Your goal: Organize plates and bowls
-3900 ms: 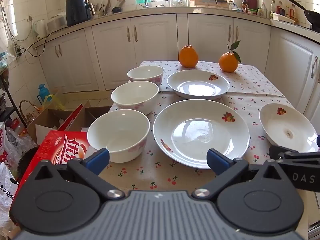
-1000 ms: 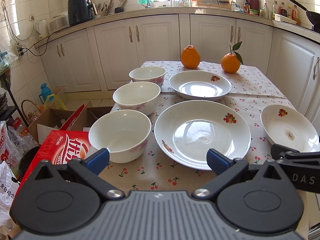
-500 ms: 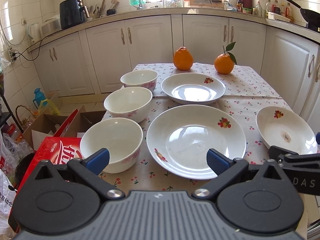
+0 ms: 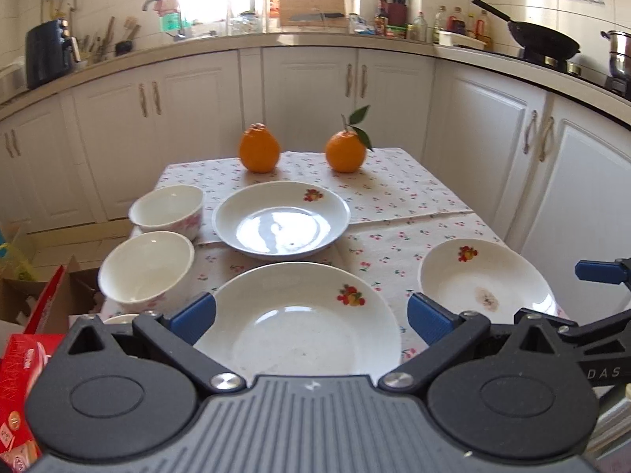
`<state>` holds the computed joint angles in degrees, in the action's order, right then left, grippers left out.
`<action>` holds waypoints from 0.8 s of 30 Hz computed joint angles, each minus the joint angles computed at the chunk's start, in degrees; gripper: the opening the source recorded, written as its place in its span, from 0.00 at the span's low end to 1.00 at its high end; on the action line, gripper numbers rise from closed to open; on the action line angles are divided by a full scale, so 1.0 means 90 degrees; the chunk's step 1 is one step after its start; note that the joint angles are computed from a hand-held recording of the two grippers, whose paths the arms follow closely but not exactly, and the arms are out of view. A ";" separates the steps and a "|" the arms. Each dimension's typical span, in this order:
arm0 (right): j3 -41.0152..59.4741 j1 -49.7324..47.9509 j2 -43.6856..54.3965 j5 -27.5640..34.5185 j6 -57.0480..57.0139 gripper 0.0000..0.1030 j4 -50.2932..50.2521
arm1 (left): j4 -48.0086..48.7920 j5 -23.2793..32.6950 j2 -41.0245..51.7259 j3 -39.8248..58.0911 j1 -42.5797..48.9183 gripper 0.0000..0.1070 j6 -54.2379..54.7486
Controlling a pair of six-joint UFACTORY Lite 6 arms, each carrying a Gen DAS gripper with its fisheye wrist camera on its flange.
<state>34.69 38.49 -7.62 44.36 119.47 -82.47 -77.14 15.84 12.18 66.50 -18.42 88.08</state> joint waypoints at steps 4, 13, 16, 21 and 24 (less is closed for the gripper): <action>-0.0909 -0.0505 -0.0723 -0.0586 0.0158 1.00 -0.0613 | 0.0783 0.0138 0.0631 0.0674 -0.0322 0.96 -0.0445; -0.1886 -0.1707 -0.0785 -0.2027 0.1861 1.00 -0.3201 | 0.2694 0.0313 0.2304 0.2584 -0.1093 0.96 -0.2057; -0.1924 -0.1970 -0.0460 -0.2135 0.2408 1.00 -0.3983 | 0.3178 0.0441 0.2893 0.3283 -0.1278 0.96 -0.2445; -0.2006 -0.2683 -0.0057 -0.2282 0.3812 1.00 -0.6013 | 0.4465 0.1196 0.4009 0.4907 -0.1525 0.96 -0.3549; -0.1952 -0.3043 0.0193 -0.2248 0.4507 1.00 -0.7072 | 0.4614 0.2143 0.4948 0.6344 -0.1529 0.96 -0.3822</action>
<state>17.12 11.10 -5.89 24.13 160.04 -146.11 -35.62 35.13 56.70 123.60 -32.18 53.68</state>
